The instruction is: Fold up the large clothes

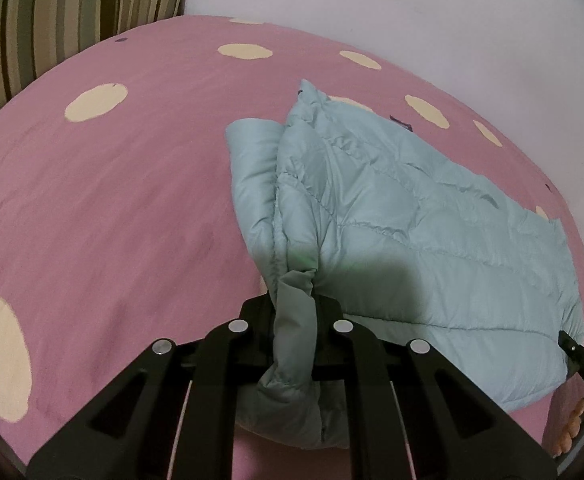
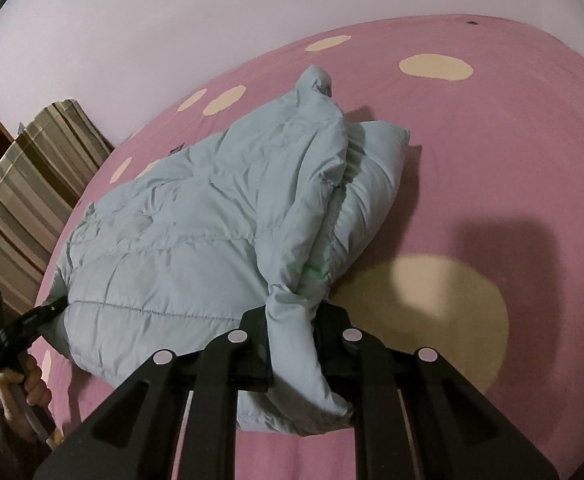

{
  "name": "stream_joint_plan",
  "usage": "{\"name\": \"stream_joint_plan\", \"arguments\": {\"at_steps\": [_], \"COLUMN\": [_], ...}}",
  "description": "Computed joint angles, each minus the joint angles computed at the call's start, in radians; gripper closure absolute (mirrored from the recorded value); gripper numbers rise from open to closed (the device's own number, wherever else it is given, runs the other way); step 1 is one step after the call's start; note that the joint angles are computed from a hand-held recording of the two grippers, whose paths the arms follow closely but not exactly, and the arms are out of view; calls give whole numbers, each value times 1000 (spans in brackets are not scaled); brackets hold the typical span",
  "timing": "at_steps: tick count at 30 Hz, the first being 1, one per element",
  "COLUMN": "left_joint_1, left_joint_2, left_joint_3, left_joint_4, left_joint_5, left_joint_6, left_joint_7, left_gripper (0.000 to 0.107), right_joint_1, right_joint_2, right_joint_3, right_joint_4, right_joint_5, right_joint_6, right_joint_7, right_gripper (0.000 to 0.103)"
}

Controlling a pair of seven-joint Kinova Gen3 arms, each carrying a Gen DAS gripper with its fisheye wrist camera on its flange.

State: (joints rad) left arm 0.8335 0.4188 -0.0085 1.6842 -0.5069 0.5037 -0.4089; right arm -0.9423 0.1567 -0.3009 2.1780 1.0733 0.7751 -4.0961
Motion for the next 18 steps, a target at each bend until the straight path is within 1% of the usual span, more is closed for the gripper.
{"name": "stream_joint_plan", "arguments": {"at_steps": [2,6,9,12,14,15,16,17,18], "left_joint_1": [18,30,40,53,68,78,90,96,108], "left_joint_2": [-21,-47,-57,-54,-46,-38,-31,-27,-20], "left_joint_3": [-8,-3,2,3,4,5,6,9,10], "left_joint_4": [32,80,101,105,94,78,63,56,42], "left_joint_5": [-13,-32,-50,-82,-108,-123,-141,-156,-176], "left_joint_6": [-10,-27,-26,-15,13,43,74,93,125], "left_joint_7": [21,55,78,94,105,109,114,120,129], "left_gripper": [98,98,98,97,95,92,91,89,85], "right_joint_1": [4,-33,-65,-77,-80,-83,-91,-93,-98], "right_joint_2": [-7,-8,-8,-2,4,6,7,11,12], "right_joint_3": [-2,-28,-44,-45,-41,-40,-44,-44,-43], "right_joint_4": [2,-6,-9,-10,-18,-25,-32,-45,-54], "right_joint_5": [-13,-57,-79,-86,-92,-100,-112,-129,-142], "right_joint_6": [1,49,81,88,98,110,124,143,161], "right_joint_7": [19,16,-4,-4,9,17,25,49,58], "right_gripper": [89,89,89,89,88,87,83,82,78]}}
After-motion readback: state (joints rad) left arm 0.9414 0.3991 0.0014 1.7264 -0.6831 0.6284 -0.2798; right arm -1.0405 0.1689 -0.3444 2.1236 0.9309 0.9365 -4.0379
